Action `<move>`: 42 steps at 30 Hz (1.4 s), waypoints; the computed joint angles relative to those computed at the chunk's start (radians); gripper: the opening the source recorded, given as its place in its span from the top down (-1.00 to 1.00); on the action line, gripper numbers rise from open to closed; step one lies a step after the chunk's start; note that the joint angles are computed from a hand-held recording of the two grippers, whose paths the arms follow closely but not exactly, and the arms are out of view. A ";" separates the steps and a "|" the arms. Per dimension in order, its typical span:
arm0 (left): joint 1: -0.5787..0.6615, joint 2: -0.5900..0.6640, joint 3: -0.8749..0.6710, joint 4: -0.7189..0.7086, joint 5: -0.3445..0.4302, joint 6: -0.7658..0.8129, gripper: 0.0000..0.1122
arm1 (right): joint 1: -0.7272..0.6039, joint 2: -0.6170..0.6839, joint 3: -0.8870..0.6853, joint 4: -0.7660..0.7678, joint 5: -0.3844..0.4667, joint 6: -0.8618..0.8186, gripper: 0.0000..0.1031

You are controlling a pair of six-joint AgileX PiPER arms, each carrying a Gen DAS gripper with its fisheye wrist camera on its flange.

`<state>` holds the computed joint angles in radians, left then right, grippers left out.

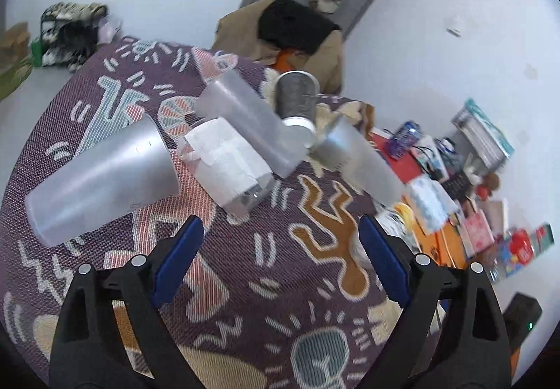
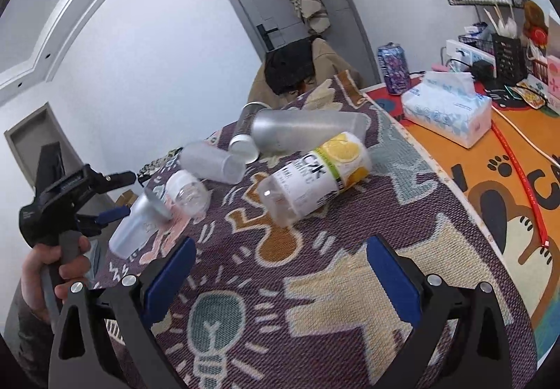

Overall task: Flip cup upright
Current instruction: 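Reach the left gripper toward the white-wrapped cup lying on its side, then close the left gripper around the white-wrapped cup and lift it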

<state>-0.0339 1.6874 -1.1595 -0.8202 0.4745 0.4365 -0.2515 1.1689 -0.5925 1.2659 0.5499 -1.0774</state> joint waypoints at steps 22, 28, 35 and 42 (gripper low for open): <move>-0.160 0.433 -0.493 0.912 0.086 -1.016 -0.60 | -0.142 0.217 -0.094 0.123 0.043 -0.114 -0.87; -0.174 0.499 -0.575 1.036 0.141 -1.155 -0.60 | -0.136 0.241 -0.099 0.142 0.040 -0.127 -0.87; -0.158 0.484 -0.541 1.021 0.109 -1.182 -0.35 | -0.135 0.241 -0.092 0.144 0.044 -0.126 -0.87; -0.156 0.366 -0.396 0.953 0.035 -1.120 -0.25 | -0.150 0.194 -0.065 0.137 0.063 -0.109 -0.87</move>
<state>-0.1898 2.0539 -1.5550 0.1333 0.5096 -0.6840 -0.4013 1.3628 -0.6576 1.4026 0.6127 -1.1861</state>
